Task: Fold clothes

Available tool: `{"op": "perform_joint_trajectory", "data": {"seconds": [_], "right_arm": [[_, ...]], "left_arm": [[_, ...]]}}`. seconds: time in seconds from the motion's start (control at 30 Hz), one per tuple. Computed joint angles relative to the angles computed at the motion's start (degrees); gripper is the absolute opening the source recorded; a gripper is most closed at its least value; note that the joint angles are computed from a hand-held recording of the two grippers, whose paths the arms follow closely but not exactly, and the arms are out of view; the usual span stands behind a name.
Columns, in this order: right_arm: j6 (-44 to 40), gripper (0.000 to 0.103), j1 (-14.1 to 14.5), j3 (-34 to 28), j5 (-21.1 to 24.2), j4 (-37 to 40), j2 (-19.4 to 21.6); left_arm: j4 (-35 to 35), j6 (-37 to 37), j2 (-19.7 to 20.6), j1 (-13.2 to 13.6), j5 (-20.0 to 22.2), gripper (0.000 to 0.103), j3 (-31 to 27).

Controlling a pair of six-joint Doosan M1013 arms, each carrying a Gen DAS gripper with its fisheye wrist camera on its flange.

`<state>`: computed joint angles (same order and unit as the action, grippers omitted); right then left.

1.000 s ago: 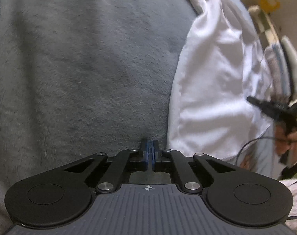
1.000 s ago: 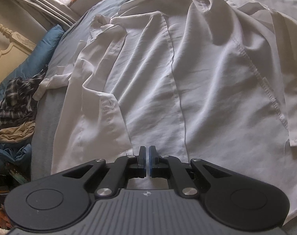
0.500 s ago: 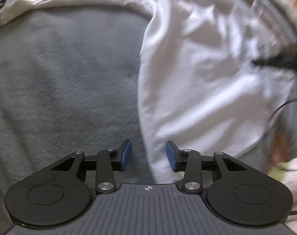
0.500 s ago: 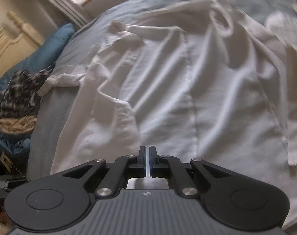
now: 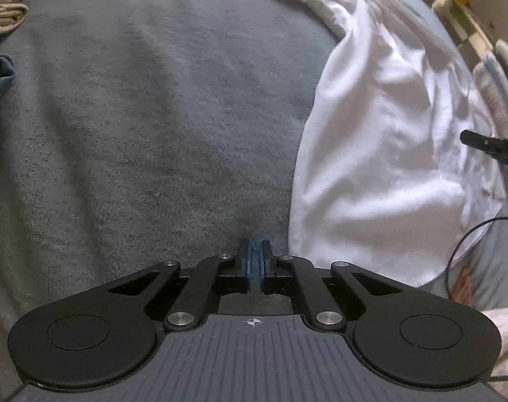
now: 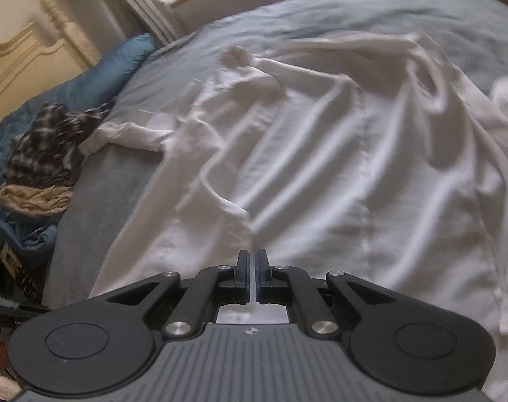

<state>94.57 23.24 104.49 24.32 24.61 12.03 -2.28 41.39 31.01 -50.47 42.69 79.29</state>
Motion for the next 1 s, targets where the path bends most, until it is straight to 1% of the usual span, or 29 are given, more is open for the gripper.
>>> {"op": "perform_joint_trajectory", "data": {"seconds": [0.07, 0.13, 0.17, 0.2, 0.23, 0.3, 0.33, 0.37, 0.4, 0.43, 0.5, 0.53, 0.63, 0.73, 0.77, 0.8, 0.83, 0.87, 0.9, 0.93, 0.97, 1.0], "right_arm": [[-7.4, 0.004, 0.1, -1.1, 0.1, 5.5, 0.5], [-12.2, 0.004, 0.3, -2.4, 1.2, 8.8, 1.2], [-14.2, 0.004, 0.5, -3.1, 1.8, 9.8, 1.7], [-15.9, 0.004, 0.7, -3.7, 2.2, 10.6, 2.1], [-17.5, 0.004, 0.9, -4.1, 2.6, 11.5, 2.4], [-19.3, 0.004, 1.0, -4.7, 3.5, 13.1, 3.0], [-19.9, 0.004, 1.0, -4.9, 4.0, 13.9, 3.3], [-20.4, 0.004, 1.0, -5.0, 4.6, 14.7, 3.6], [-20.8, 0.004, 1.1, -5.0, 5.3, 15.3, 3.7], [-21.3, 0.004, 1.1, -5.0, 6.0, 15.8, 3.8], [-22.3, 0.004, 1.1, -4.8, 7.4, 16.7, 3.9], [-23.0, 0.004, 1.1, -4.5, 8.0, 17.1, 3.8], [-23.7, 0.004, 1.1, -4.1, 9.2, 17.1, 3.7], [-23.4, 0.004, 1.1, -4.1, 10.3, 16.4, 3.9], [-23.0, 0.004, 1.1, -4.1, 10.8, 16.0, 4.1], [-22.5, 0.004, 1.0, -4.2, 11.2, 15.7, 4.3], [-22.1, 0.004, 1.0, -4.3, 11.6, 15.5, 4.5], [-21.9, 0.004, 0.9, -4.4, 12.1, 15.4, 4.7], [-21.5, 0.004, 0.8, -4.5, 12.6, 15.3, 4.9], [-21.2, 0.004, 0.7, -4.7, 13.0, 15.0, 5.2], [-21.0, 0.004, 0.7, -4.8, 13.4, 14.8, 5.3], [-20.6, 0.004, 0.6, -4.9, 13.8, 14.5, 5.4]], "left_arm": [[0.4, -1.0, 0.0, 0.3, -1.9, 0.005, -0.3], [0.9, -2.2, 0.0, 0.5, -3.7, 0.010, -0.6], [1.3, -2.9, 0.0, 0.7, -4.8, 0.017, -0.7], [2.4, -4.9, 0.1, 1.0, -6.8, 0.025, -0.8], [3.7, -7.1, 0.2, 1.4, -8.8, 0.029, -0.9], [8.0, -14.2, 1.2, 2.1, -13.8, 0.050, -1.6], [10.4, -18.3, 1.8, 2.5, -16.0, 0.056, -2.1], [11.7, -21.6, 2.8, 3.1, -17.7, 0.064, -3.0], [12.9, -24.9, 3.8, 3.7, -19.4, 0.067, -4.0], [11.6, -25.6, 4.9, 4.5, -20.8, 0.068, -5.3], [4.4, -22.4, 7.7, 6.1, -21.6, 0.068, -8.9], [3.4, -23.0, 9.4, 6.6, -19.9, 0.068, -11.5], [5.4, -26.1, 12.8, 7.5, -14.6, 0.068, -17.4], [7.3, -27.3, 16.2, 8.1, -9.1, 0.064, -23.5], [9.0, -29.0, 16.9, 8.1, -8.1, 0.058, -24.7], [11.3, -30.6, 17.3, 8.0, -6.8, 0.042, -25.7], [13.8, -31.5, 17.9, 7.9, -5.2, 0.031, -27.0], [15.2, -31.3, 18.3, 7.9, -4.0, 0.012, -27.7], [15.7, -30.6, 18.6, 8.0, -3.3, 0.004, -28.4], [16.2, -29.9, 18.8, 8.1, -2.6, 0.003, -28.9], [16.7, -29.6, 18.7, 8.2, -2.7, 0.000, -28.6], [17.9, -29.5, 18.7, 8.2, -2.6, 0.000, -28.7]]}}
